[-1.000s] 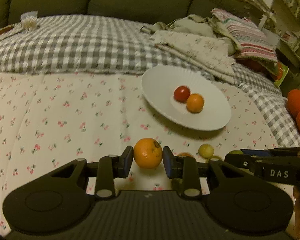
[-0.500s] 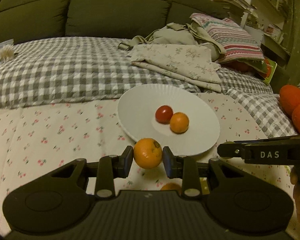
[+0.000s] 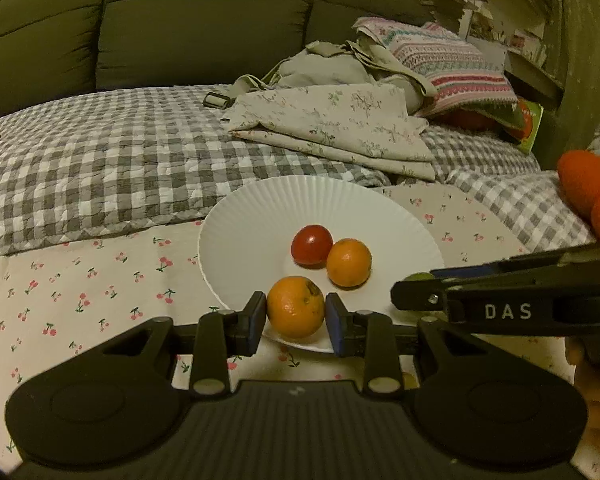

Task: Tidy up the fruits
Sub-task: 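Carry the orange and lime onto the plate and open both tools, then withdraw both tools from the plate toward the remaining fruits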

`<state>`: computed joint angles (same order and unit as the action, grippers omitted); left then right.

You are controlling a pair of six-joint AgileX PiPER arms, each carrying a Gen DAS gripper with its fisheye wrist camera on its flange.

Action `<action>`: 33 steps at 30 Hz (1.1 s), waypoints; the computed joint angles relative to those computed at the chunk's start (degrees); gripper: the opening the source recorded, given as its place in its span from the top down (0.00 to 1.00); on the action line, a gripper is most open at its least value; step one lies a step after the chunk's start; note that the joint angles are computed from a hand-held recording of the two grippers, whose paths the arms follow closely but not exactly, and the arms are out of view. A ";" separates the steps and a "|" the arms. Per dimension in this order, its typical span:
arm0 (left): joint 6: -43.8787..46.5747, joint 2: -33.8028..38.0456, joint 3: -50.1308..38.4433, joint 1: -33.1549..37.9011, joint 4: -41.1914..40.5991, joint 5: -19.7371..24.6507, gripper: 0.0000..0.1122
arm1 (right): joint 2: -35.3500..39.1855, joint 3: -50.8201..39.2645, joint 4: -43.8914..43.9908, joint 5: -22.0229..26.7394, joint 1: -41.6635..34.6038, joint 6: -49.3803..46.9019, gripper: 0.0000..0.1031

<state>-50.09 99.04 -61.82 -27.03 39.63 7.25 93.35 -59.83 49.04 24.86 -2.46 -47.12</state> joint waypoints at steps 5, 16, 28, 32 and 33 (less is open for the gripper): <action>2.30 1.20 -0.40 0.40 -1.53 -0.56 0.73 | 1.73 -0.68 1.99 -0.99 0.84 -2.18 0.68; 5.18 1.89 -1.36 0.53 -4.55 0.43 0.67 | 3.39 -1.08 5.11 -0.36 0.68 -4.04 0.67; 8.81 -2.10 1.29 1.17 -11.71 1.77 0.65 | 1.14 -2.15 3.26 2.42 -2.03 2.76 0.58; 7.81 -3.35 1.81 0.92 -11.55 3.06 0.65 | -0.28 -2.48 1.76 3.95 -2.89 5.19 0.58; 7.81 -3.88 2.12 0.85 -11.93 3.38 0.65 | -0.64 -2.45 1.41 4.31 -3.08 5.76 0.58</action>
<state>-42.28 95.15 -59.70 -26.18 27.70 10.63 92.72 -62.28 50.45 29.17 -5.53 -41.36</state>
